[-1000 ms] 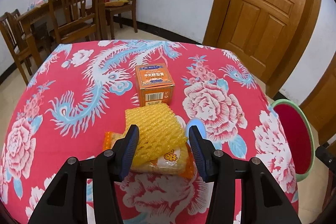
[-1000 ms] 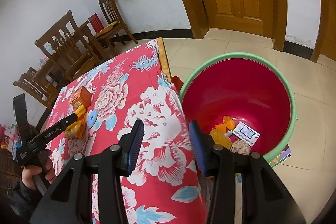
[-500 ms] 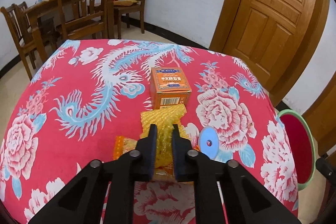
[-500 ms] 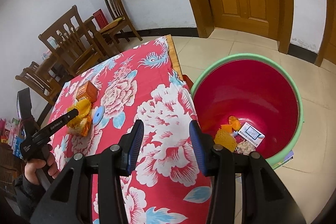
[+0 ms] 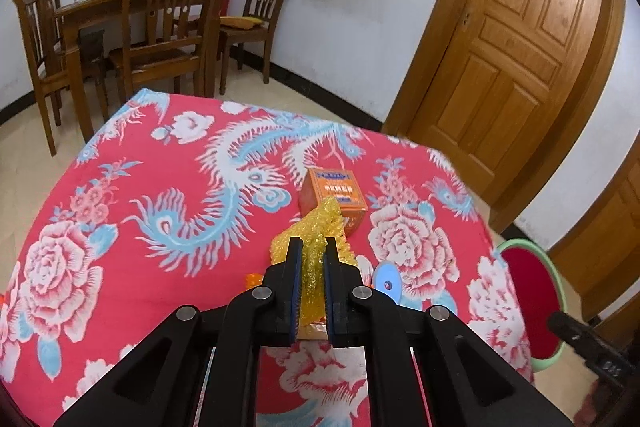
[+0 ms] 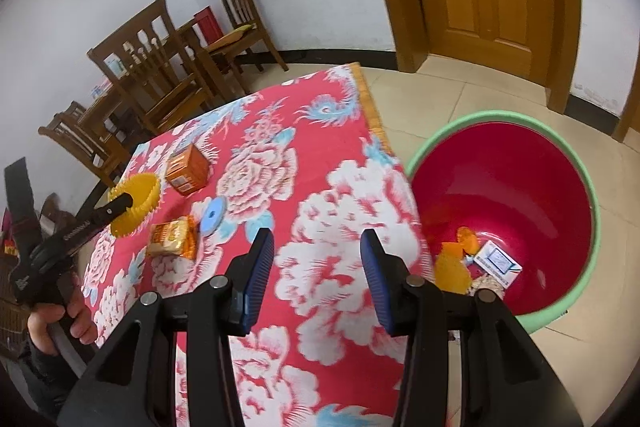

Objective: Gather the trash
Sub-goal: 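Grasp the rice-cracker snack bag with the right tool while the left tool holds the foam net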

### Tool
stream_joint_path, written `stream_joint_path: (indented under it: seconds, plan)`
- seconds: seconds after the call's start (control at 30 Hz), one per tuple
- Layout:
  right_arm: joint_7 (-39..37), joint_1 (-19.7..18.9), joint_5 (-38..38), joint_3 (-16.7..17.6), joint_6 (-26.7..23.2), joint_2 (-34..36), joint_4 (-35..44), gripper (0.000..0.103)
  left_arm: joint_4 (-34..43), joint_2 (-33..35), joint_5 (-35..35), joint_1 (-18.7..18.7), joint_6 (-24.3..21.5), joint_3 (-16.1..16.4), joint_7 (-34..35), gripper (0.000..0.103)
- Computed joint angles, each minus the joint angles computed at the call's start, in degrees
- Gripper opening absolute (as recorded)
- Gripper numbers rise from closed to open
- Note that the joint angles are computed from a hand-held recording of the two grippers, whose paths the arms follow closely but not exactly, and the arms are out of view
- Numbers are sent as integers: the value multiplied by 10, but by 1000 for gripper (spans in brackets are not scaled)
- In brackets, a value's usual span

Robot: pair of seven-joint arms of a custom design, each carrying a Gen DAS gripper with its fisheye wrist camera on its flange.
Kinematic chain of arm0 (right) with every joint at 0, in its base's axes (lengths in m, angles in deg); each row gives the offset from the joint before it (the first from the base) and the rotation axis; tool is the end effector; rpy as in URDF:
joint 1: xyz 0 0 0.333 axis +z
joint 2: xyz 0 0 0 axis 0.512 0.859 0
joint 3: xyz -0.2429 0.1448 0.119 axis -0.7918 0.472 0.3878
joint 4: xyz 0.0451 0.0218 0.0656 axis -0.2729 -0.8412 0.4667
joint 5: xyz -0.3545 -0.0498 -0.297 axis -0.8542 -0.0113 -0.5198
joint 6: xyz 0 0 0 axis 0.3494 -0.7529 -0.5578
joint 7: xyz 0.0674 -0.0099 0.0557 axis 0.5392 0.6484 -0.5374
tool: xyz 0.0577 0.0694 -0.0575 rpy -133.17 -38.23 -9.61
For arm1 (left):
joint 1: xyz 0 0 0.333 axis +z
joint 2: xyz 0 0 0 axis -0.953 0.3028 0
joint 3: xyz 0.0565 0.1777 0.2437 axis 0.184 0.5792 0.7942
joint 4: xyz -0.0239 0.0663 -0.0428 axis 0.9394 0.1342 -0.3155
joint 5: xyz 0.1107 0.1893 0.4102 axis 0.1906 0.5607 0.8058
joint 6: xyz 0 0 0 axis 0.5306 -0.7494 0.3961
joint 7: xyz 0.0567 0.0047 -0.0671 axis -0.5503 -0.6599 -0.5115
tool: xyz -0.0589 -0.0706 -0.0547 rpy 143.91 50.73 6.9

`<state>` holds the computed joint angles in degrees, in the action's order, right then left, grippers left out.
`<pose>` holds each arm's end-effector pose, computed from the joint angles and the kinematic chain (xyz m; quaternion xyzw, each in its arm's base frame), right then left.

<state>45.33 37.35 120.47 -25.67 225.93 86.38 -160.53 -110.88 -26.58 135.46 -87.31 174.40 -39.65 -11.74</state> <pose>0.7377 0.1310 0.4013 -0.7600 0.5270 -0.0519 0.3768 0.6368 -0.2850 0.3966 -0.8097 0.4187 -0.3049 0.2758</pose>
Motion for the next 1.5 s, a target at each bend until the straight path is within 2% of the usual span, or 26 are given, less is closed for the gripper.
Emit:
stream_joint_path:
  seconds: [0.23, 0.5, 0.6, 1.07, 1.5]
  plan:
    - [-19, 17, 1, 13, -11, -2, 3, 47, -67, -61, 29, 16, 17, -3, -60, 9]
    - [-27, 44, -20, 22, -42, 13, 18, 47, -129, -110, 29, 40, 13, -18, -95, 9]
    - [-33, 56, -39, 23, -49, 20, 26, 47, -147, -123, 31, 48, 14, -23, -108, 9]
    - [-48, 106, -162, 17, -60, 78, 92, 68, -199, -165, 26, 66, 15, -39, -141, 9]
    - [-63, 138, -249, 8, -64, 134, 155, 69, -215, -176, 36, 75, 28, -44, -165, 9]
